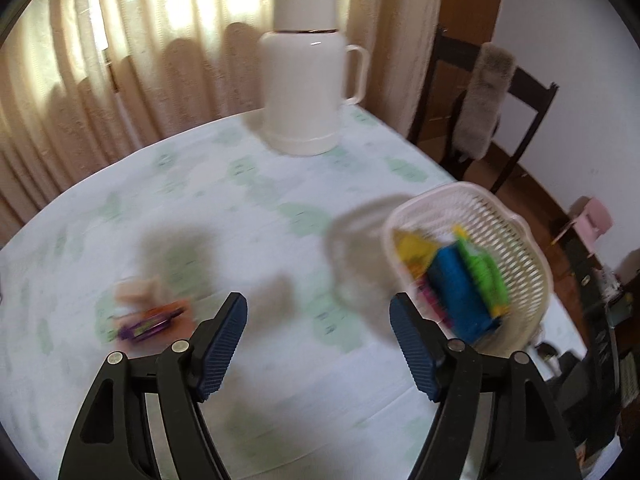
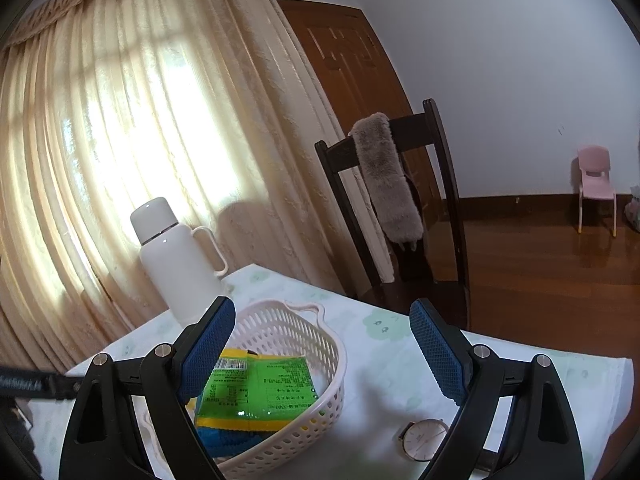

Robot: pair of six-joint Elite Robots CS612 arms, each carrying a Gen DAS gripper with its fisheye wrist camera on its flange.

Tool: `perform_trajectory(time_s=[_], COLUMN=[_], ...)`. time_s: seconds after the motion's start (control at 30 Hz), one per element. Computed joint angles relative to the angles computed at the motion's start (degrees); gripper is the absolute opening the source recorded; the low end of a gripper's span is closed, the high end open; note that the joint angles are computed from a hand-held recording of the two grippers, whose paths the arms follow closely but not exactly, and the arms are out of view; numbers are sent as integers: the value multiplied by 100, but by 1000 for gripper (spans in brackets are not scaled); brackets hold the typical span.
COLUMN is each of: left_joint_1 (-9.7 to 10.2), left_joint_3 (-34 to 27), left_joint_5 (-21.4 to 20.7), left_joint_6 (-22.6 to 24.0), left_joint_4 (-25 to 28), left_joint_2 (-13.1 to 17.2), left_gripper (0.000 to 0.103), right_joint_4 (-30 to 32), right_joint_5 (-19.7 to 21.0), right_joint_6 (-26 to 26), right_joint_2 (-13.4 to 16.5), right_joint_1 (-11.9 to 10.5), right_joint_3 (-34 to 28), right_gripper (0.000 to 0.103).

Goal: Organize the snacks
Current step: 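Move the left tool to the purple Kpokaht candy and grasp it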

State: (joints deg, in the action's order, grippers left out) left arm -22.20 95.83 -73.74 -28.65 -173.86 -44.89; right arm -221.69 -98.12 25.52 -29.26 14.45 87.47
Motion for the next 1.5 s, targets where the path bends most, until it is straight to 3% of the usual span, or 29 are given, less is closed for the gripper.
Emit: perform_trajectory(time_s=[0.27, 0.47, 1.13, 1.23, 1.4, 1.5], left_joint_1=[190, 375, 735, 739, 737, 739], left_joint_3=[553, 761, -85, -163, -88, 26], left_joint_5=[386, 446, -73, 47, 163, 147], left_joint_6=[-400, -775, -1188, -1299, -1314, -1312], left_joint_4=[44, 22, 989, 1191, 1096, 929], left_joint_2=[-275, -367, 317, 373, 337, 279], left_gripper=[75, 75, 76, 70, 46, 46], right_joint_4=[64, 129, 379, 401, 407, 408], right_joint_5=[65, 89, 157, 170, 173, 165], right_joint_6=[-72, -144, -222, -216, -217, -212], right_joint_2=[-19, -30, -35, -33, -27, -27], right_joint_1=[-5, 3, 4, 4, 5, 7], right_joint_3=[21, 18, -17, -25, -30, -28], right_gripper=[89, 89, 90, 90, 90, 89])
